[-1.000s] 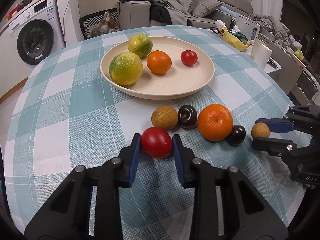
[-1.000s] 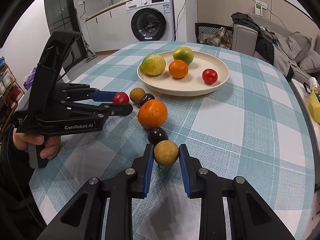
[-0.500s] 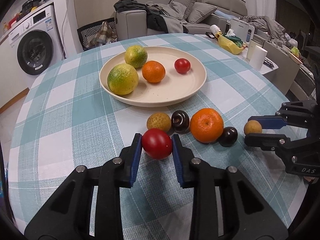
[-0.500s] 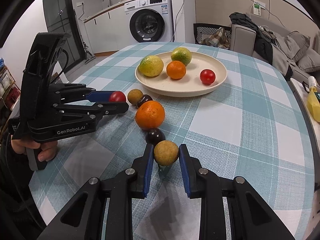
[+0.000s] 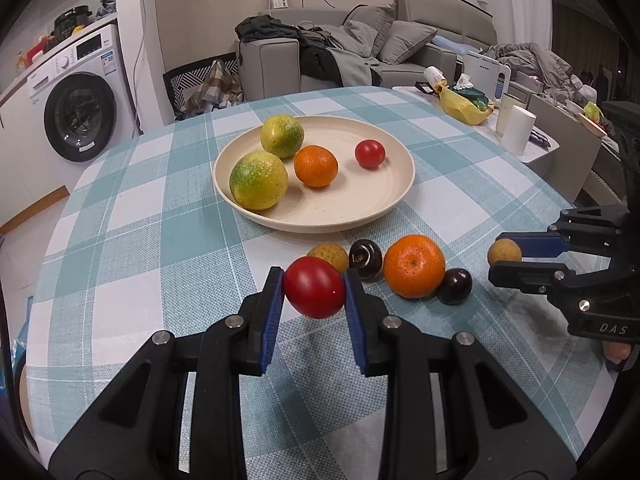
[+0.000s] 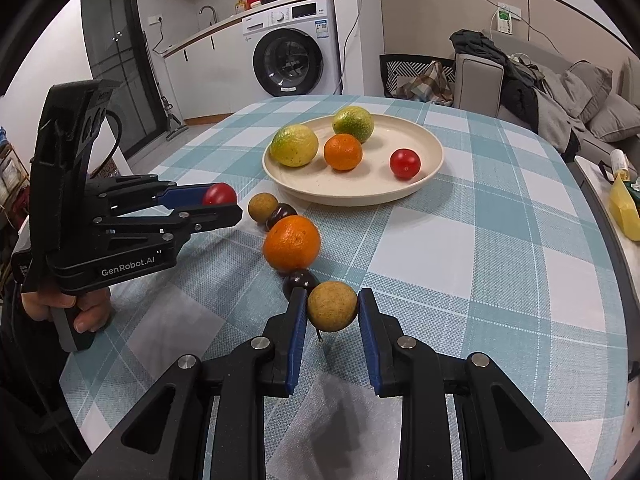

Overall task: Organize fruits
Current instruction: 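Carry the brown fruit and tomato onto the plate and open both tools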

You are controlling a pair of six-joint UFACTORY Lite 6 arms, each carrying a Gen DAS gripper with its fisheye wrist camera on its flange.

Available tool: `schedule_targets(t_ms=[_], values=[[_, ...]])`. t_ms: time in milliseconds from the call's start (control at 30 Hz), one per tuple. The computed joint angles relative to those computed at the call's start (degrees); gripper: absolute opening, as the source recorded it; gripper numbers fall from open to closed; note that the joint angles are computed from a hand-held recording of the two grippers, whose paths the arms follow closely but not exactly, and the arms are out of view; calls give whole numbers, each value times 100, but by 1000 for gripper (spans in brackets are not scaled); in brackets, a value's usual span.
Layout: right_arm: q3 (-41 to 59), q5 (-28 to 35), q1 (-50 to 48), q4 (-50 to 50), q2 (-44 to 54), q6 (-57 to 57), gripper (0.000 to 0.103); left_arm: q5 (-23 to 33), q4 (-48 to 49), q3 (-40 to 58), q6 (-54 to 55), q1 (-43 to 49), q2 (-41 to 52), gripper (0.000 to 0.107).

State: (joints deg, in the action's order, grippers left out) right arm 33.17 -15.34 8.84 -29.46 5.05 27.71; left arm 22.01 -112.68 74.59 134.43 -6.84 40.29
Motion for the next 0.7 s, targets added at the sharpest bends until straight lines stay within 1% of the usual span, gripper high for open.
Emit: schedule_targets(t_ms=[233,333,700], values=[[-113,-238,-152,179,-155,-105,27,158,-533,-279,486,71,-283,27],[-78,-225,-172,283,-140,-173,27,201,-648,-347,558,95,-367,27],[110,-312,-308,569,-81,-206,27,291,-686,-438,457,171,-501,27]])
